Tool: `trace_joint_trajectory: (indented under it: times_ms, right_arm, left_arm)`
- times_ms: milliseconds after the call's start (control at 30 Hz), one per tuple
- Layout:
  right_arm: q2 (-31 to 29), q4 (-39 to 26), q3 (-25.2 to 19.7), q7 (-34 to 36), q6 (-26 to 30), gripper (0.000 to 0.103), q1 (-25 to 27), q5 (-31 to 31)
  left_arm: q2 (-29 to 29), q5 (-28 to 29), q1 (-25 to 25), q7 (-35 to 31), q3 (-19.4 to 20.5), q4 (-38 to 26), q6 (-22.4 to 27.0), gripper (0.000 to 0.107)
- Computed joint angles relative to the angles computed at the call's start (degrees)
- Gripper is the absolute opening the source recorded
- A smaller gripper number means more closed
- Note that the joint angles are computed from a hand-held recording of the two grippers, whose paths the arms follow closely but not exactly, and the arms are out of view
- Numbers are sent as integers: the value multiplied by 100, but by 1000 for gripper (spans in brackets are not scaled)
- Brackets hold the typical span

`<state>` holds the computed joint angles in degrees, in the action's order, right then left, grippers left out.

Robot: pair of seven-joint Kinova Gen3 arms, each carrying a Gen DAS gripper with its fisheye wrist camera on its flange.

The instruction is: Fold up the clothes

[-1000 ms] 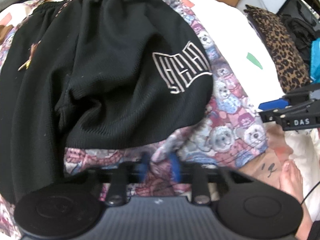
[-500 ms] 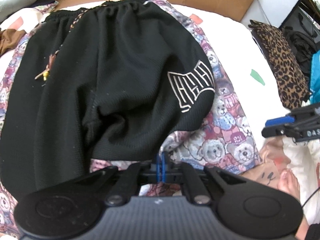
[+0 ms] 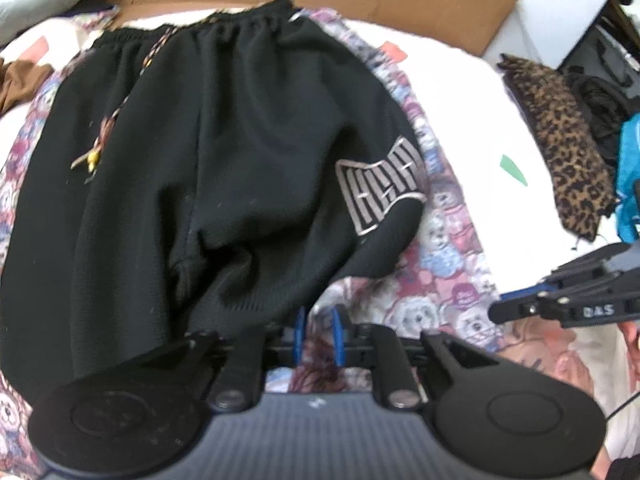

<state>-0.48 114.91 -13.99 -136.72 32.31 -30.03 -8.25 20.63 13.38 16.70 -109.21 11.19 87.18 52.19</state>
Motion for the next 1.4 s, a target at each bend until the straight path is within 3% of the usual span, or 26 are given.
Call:
trace_joint_trajectory:
  times_ms: [567, 733, 833, 900, 933, 967, 1133, 1300, 1400]
  right_arm:
    - [-360, -536, 9, 251, 1255, 0, 220, 278]
    - [-332, -528, -12, 250, 1299, 0, 201, 300]
    - [-339, -522, 2, 286, 1307, 0, 204, 267]
    - [-323, -537, -7, 287, 1304, 0, 197, 270]
    - [-319, -543, -10, 284, 1294, 0, 192, 265]
    - [-319, -545, -10, 292, 1286, 0, 188, 255]
    - [-373, -519, 34, 350, 1185, 2, 204, 121]
    - [-449, -413, 20, 235, 1003, 20, 275, 139]
    - [-430, -303, 24, 79, 885, 21, 316, 152]
  left_arm:
    - [236, 397, 60, -670, 198, -28, -38, 15]
    - [292, 287, 195, -698, 207, 47, -347, 31]
    - [300, 276, 210, -830, 261, 98, -501, 32]
    - [287, 281, 199, -968, 304, 122, -556, 26]
    - [287, 281, 196, -1028, 315, 127, -576, 11]
    - [281, 275, 195, -1056, 309, 123, -580, 8]
    - [206, 493, -23, -1252, 313, 41, -444, 5]
    - [251, 383, 112, -986, 179, -88, -516, 4]
    - [301, 305, 114, -900, 153, -150, -526, 4]
